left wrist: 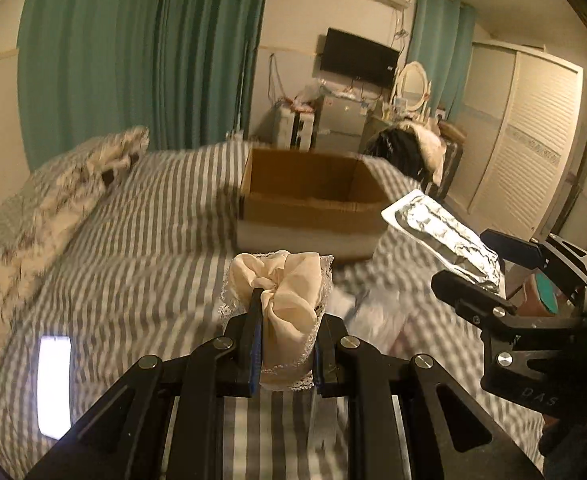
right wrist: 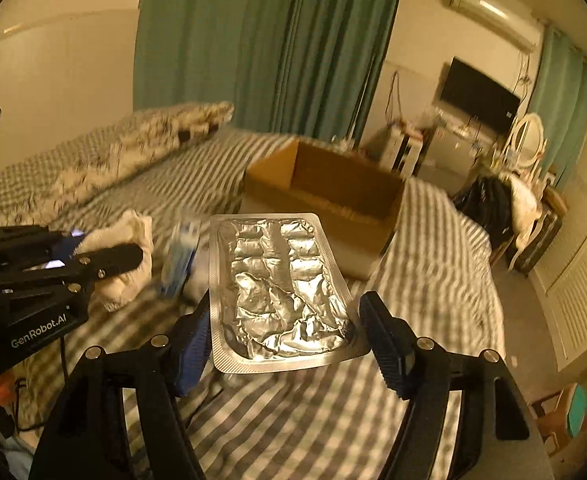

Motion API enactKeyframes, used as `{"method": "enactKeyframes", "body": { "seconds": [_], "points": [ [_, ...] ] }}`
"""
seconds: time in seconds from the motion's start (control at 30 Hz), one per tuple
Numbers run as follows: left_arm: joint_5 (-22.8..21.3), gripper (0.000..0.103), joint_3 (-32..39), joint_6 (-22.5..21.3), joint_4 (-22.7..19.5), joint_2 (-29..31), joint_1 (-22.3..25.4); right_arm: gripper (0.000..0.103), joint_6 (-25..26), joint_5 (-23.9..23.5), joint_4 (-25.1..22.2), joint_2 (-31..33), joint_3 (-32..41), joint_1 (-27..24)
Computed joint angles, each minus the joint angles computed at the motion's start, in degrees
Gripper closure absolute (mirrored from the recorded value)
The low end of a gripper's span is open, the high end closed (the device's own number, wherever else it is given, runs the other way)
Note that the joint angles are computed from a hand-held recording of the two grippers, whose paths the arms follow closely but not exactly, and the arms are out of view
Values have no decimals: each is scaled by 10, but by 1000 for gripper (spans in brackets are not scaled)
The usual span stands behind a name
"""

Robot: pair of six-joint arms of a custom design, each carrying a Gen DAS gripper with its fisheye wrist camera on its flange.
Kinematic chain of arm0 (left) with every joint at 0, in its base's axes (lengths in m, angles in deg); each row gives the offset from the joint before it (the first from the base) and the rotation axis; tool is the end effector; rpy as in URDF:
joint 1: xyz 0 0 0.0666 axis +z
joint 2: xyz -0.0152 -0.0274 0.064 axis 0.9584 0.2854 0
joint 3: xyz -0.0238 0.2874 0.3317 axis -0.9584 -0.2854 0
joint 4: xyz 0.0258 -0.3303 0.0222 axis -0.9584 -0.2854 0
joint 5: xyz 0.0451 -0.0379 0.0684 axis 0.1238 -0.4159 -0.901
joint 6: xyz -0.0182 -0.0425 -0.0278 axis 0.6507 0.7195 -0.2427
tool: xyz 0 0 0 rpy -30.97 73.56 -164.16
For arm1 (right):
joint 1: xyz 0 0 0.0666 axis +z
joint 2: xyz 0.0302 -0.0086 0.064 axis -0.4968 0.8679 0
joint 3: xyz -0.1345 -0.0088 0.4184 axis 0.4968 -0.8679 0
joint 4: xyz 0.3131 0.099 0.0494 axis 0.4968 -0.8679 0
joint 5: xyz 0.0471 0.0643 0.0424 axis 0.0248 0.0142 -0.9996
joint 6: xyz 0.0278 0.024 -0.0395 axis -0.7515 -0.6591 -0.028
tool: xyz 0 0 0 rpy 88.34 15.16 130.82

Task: Organize objects
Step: 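Carry scrunchie and foil pack into the cardboard box and open both grippers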

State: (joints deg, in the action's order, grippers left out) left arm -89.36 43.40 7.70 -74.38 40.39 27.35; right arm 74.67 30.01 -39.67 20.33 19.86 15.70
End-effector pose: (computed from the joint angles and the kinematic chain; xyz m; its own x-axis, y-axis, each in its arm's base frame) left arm 0.3030 -0.2866 0.5309 -0.5970 -0.1231 -0.7927 -0.0428 0.9916 -0.1218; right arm 0.3304 0.3191 0.5445 -0.4408 -0.4367 -0.7842 -0.4977 0.8459 -0.1914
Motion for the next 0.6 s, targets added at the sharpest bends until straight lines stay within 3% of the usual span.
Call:
{"method": "enactKeyframes", "body": {
  "seconds": [0.13, 0.27, 0.33, 0.5, 0.6],
  "points": [
    [41, 84, 53, -50, 22, 20, 40, 34, 23, -9, -5, 24, 58, -24],
    [38, 84, 133, -105, 12, 70, 79, 34, 29, -35, -15, 62, 124, -57],
    [64, 84, 173, -123, 4, 100, 106, 34, 31, -49, -26, 88, 165, -76],
    [115, 84, 289, -149, -26, 191, 163, 34, 27, -77, -72, 178, 303, -114],
    [140, 84, 347, -169, -42, 241, 183, 34, 21, -96, -134, 260, 436, -134]
  ]
}}
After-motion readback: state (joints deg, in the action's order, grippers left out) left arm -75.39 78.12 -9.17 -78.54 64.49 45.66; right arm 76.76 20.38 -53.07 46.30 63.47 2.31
